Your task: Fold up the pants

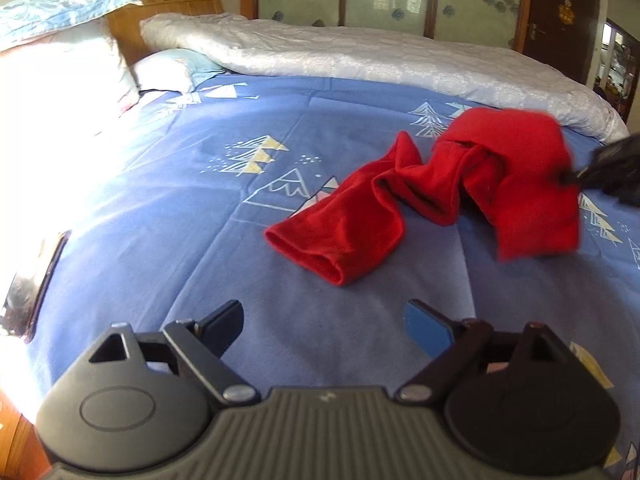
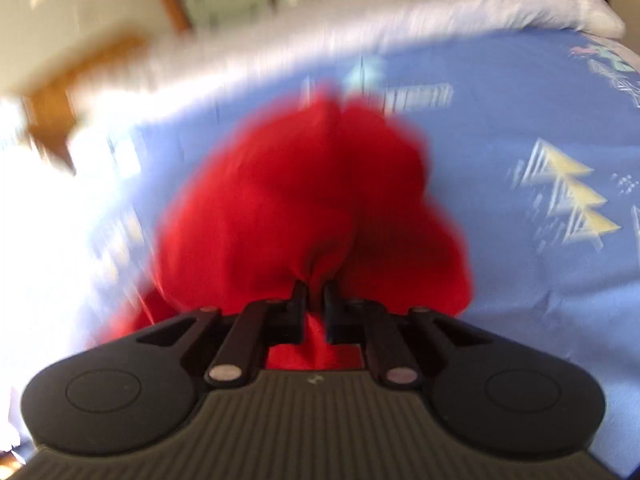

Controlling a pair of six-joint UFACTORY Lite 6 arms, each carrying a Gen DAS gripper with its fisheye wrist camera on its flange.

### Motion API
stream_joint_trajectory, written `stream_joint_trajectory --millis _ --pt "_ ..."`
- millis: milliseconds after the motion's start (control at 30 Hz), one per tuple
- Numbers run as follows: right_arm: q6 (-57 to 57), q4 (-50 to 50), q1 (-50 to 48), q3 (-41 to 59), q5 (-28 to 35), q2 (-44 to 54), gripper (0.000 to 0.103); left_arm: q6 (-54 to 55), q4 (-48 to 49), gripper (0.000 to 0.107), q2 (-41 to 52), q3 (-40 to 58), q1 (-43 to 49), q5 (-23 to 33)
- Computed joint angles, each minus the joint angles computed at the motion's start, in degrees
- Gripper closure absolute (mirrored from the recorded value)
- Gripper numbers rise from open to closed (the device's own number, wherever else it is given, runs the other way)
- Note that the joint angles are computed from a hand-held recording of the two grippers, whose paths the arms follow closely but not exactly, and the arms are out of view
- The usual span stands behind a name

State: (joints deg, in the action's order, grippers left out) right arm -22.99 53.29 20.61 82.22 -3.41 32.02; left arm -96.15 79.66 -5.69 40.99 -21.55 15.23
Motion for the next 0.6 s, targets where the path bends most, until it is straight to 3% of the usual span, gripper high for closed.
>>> stream_joint_trajectory --millis 67,133,233,333,400,467,600 --pt "-3.27 2.45 -3.14 -9.40 -5.64 -11.26 0.093 -1.61 2.68 0.016 3.49 2.94 0.13 -1.83" --pt "-14.50 9.85 -6.74 -16.08 -11.73 -19.79 0.092 2.79 -1.69 0.017 7.63 7.23 1.47 -6.31" --pt "-28.17 14.50 -9.35 -19.27 -18.93 -25.83 0.092 13.72 -14.40 0.022 14.23 14.67 2.29 -10.37" --pt "-28.95 17.76 -12.56 -22.96 -29.60 -30.62 0.091 13.31 -15.07 0.023 20.51 22.14 -0.27 -10.44" --pt "-30.35 18.51 -13.26 -25.27 -36.58 -31.65 0.073 23.02 -23.96 0.023 25.88 28.09 -2.40 -11.61" --pt "-30.31 15.48 -12.77 -29.57 -35.31 -34.26 0.058 35.01 -34.50 0.023 33.69 35.95 -4.88 -12.41" --pt "-30.93 15.93 -4.20 -37.25 -35.02 -38.27 0.057 57.93 -58.32 0.027 52.63 58.41 -8.74 -7.63"
